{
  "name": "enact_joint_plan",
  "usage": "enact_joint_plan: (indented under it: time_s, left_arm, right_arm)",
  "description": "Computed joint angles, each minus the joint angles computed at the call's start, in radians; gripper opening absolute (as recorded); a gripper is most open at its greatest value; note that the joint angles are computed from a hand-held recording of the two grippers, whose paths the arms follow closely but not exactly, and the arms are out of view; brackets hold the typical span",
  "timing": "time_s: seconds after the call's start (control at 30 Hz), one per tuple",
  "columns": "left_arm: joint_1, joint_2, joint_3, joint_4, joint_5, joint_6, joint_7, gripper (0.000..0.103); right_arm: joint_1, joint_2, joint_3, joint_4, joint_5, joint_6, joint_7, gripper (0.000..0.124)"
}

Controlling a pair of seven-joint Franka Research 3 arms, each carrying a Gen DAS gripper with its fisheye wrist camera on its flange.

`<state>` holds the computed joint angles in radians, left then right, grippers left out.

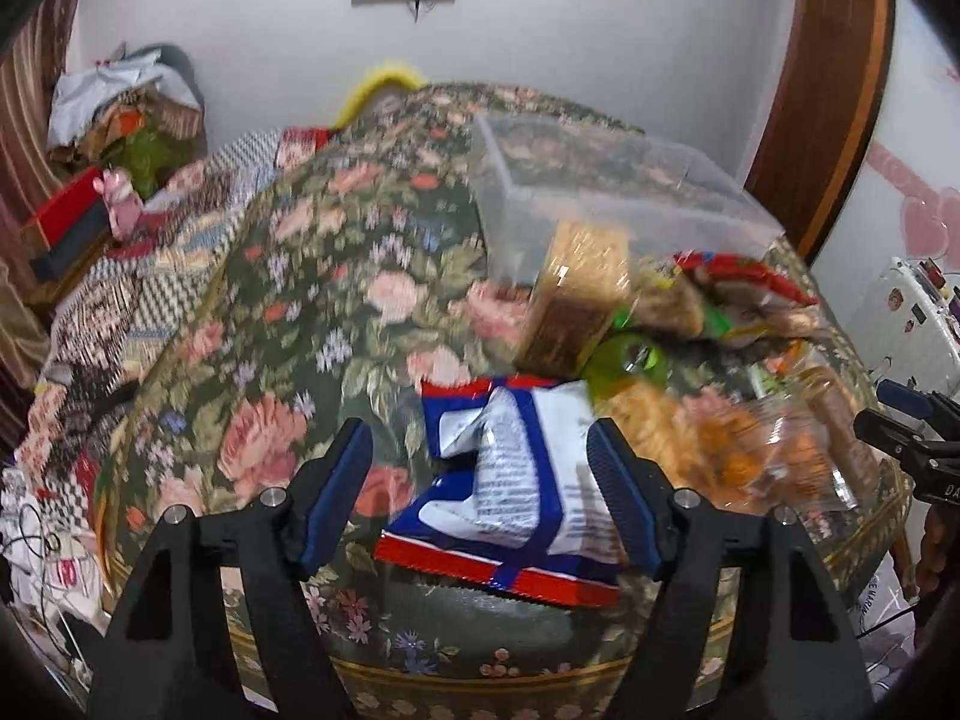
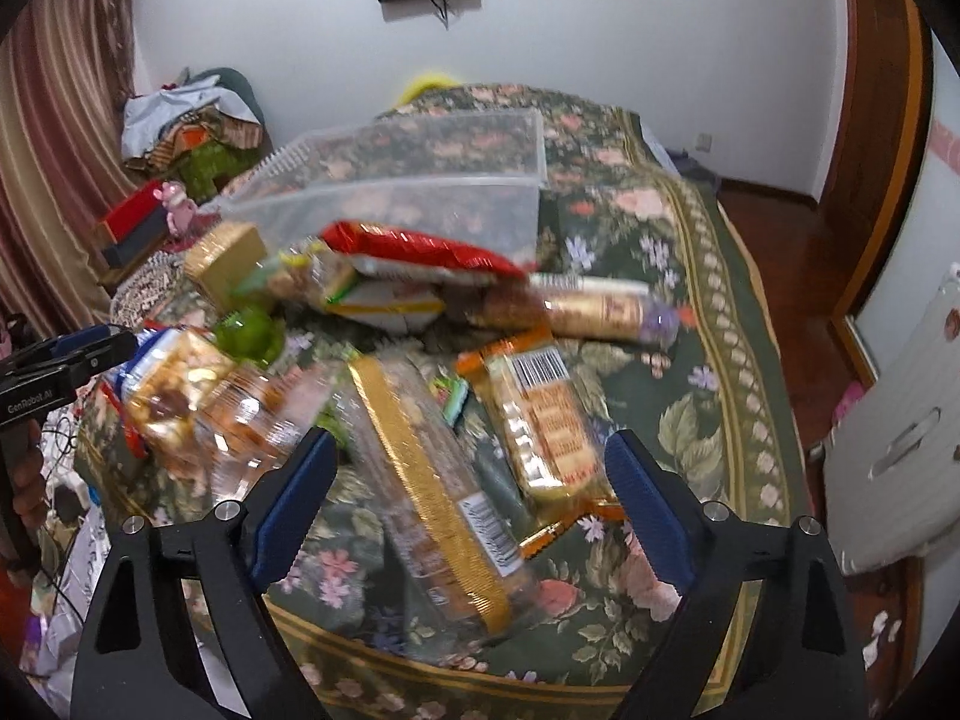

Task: Organize snacks
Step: 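Grasp the blue-and-white bag with the left gripper while the right grasps the gold-striped biscuit pack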

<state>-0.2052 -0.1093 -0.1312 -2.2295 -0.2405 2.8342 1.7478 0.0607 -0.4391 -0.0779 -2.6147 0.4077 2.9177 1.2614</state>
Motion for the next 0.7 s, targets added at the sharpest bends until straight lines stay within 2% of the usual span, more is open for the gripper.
enact_joint_plan:
  time_s: [0.1, 0.2, 0.3, 0.43, 0.7]
  left_arm:
    - [-0.001, 0.023, -0.001, 0.012, -0.015, -0.018, 0.02, 0.074]
    - [-0.009, 0.042, -0.007, 0.023, -0.079, -0.028, 0.084, 0.075]
    - [-0.001, 0.058, -0.022, 0.034, -0.067, -0.029, 0.068, 0.075]
    - [0.01, 0.09, -0.032, 0.063, -0.113, -0.047, 0.077, 0.075]
    - [0.031, 0.101, -0.054, 0.05, -0.128, -0.007, 0.096, 0.069]
  right_arm:
    - [0.008, 0.015, -0.019, 0.012, 0.013, -0.031, -0.01, 0.08]
    - [0.054, 0.017, -0.061, 0.025, 0.079, -0.059, -0.064, 0.069]
    - [0.066, 0.019, -0.06, 0.025, 0.107, -0.052, -0.102, 0.06]
    - [0.081, 0.03, -0.065, 0.038, 0.145, -0.074, -0.15, 0.048]
    - [0.042, 0.08, -0.041, 0.06, 0.141, -0.121, -0.147, 0.046]
